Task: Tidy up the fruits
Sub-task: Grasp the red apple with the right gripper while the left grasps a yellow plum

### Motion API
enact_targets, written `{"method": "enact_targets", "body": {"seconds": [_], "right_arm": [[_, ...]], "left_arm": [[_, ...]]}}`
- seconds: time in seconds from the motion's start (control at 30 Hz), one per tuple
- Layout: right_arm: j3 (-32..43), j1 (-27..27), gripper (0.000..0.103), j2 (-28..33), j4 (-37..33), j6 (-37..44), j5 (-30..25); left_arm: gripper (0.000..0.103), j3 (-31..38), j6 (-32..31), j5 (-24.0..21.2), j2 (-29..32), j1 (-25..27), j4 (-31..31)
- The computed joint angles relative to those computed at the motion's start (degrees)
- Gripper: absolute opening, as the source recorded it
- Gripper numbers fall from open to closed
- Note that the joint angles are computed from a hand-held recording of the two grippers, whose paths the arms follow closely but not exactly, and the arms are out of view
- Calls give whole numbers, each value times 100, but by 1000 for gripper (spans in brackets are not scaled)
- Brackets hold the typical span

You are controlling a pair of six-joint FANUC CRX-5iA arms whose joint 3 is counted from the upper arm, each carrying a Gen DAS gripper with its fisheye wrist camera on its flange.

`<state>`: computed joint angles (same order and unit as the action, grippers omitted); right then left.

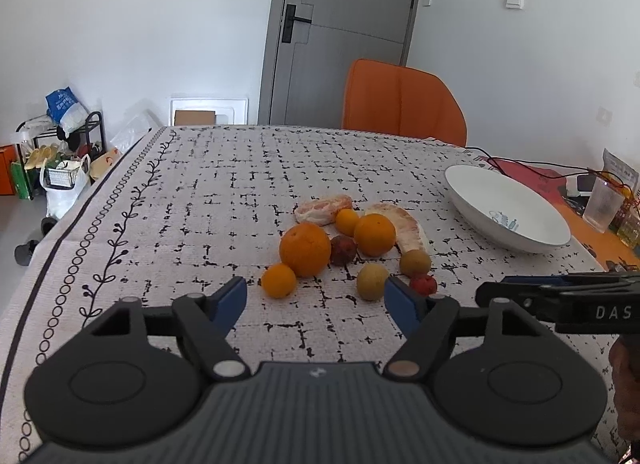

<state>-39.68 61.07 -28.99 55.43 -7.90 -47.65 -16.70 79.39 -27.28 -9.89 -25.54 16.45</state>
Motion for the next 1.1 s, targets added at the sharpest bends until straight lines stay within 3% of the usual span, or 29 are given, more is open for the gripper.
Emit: {"method": "enact_targets", "body": {"seconds": [0.2,0.47,0.6,1.1], "right_arm": [[122,-297,47,229,-169,289,434],[257,-556,39,501,-361,496,788],[312,-618,21,651,-405,662,802],[-16,-418,20,172,-67,338,244]], "left_arm": [[62,-71,-333,73,134,37,455],[58,-117,-637,95,244,67,792],[58,-166,-823,102,295,84,1071],[58,27,-1145,89,639,-207,1323]]}}
